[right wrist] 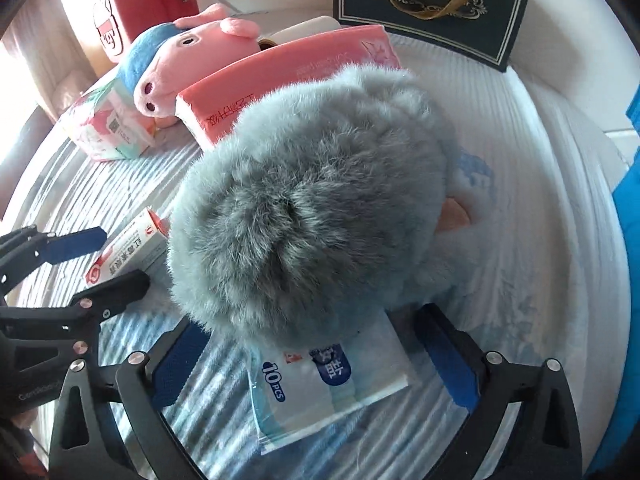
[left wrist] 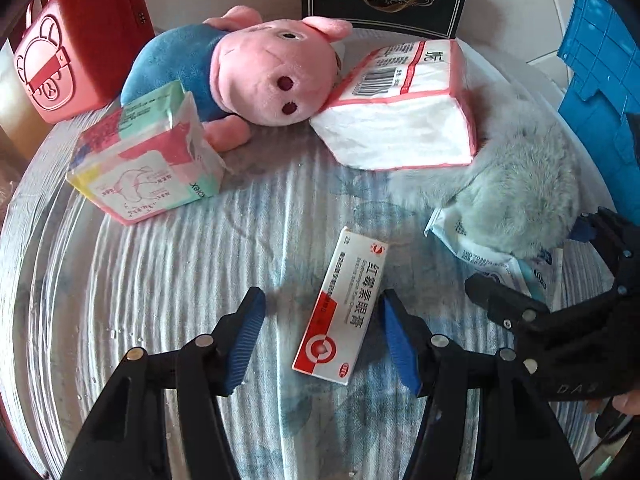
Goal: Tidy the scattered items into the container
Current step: 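Grasp the red-and-white medicine box with the left tool while the right tool grasps the wet-wipes pack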
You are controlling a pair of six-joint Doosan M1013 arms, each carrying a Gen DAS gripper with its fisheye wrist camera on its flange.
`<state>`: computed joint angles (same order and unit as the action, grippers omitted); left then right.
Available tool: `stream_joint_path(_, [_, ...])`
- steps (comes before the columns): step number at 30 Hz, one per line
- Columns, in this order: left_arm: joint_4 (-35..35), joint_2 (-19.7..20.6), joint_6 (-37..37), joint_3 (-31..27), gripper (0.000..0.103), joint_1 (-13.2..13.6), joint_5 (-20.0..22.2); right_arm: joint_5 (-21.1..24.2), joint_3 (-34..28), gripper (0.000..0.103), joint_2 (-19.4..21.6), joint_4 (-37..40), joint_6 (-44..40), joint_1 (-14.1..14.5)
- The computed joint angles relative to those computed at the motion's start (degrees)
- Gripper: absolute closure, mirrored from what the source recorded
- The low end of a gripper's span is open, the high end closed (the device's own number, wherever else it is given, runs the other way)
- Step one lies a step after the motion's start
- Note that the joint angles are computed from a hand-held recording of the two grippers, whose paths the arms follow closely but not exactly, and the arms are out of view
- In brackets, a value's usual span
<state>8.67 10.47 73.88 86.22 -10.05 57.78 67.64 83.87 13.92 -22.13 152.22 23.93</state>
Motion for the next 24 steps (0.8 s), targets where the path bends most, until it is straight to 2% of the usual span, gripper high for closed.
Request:
stream_joint_path(4, [1.2, -0.4, -0.4, 0.9, 0.044, -0.5, -2.0, -1.6, 1.5, 0.000, -0.7, -3.9, 2.7, 1.2])
stream_joint_path(7, [1.4, -0.4, -0.7, 0.9, 0.040, -0.5, -1.8, 0.2, 0.5, 0.000, -0.4, -2.1, 1.0, 0.8])
stream_joint_path(9, [1.3, -0.5, -0.6, 0.9, 0.040, -0.5, -1.7, 2.8, -0.6, 0.010, -0.1, -1.3, 0.7, 0.9])
stream_joint_path(10, [1.4, -0.5, -0.7, 1.0, 0.040, -0.5, -1.8, 2.8, -0.6, 0.023, -0.4, -1.0, 1.2, 1.0])
stream_joint_path(11, [1.6, -0.6, -0.8, 1.1, 0.040, -0.6, -2.0, 2.0, -0.5, 0.030, -0.8, -0.4, 1.6, 1.0])
stream_joint_path(12, [1.7, -0.7, -1.3, 1.2, 0.040, -0.6, -2.1, 0.8, -0.1, 0.032, -1.3, 0.6, 1.7, 1.0])
stream_joint_path(14, [2.3, -0.8, -2.3, 1.3, 0.041, -0.9, -2.0, 1.5, -0.5, 0.032, -1.2, 0.6, 1.0, 1.2])
stream_joint_path(15, [2.2, -0.9, -2.4, 1.4, 0.043, -1.0, -2.0, 2.4, -0.9, 0.032, -0.8, 0.2, 0.5, 1.3])
stream_joint_path(16, [2.0, -1.1, -2.5, 1.6, 0.049, -1.1, -2.1, 3.5, -1.5, 0.032, -0.4, -0.2, 0.0, 1.6])
stream_joint_path(19, [2.2, -1.5, -2.1, 1.7, 0.076, -2.1, -1.6, 5.0, -2.9, 0.041, 0.7, -0.8, 0.3, 2.1])
stream_joint_path(24, [6.2, -2.6, -4.2, 2.2, 0.077, -3.4, -0.9, 6.0, -3.0, 0.045, 0.1, 1.7, 2.4, 3.2])
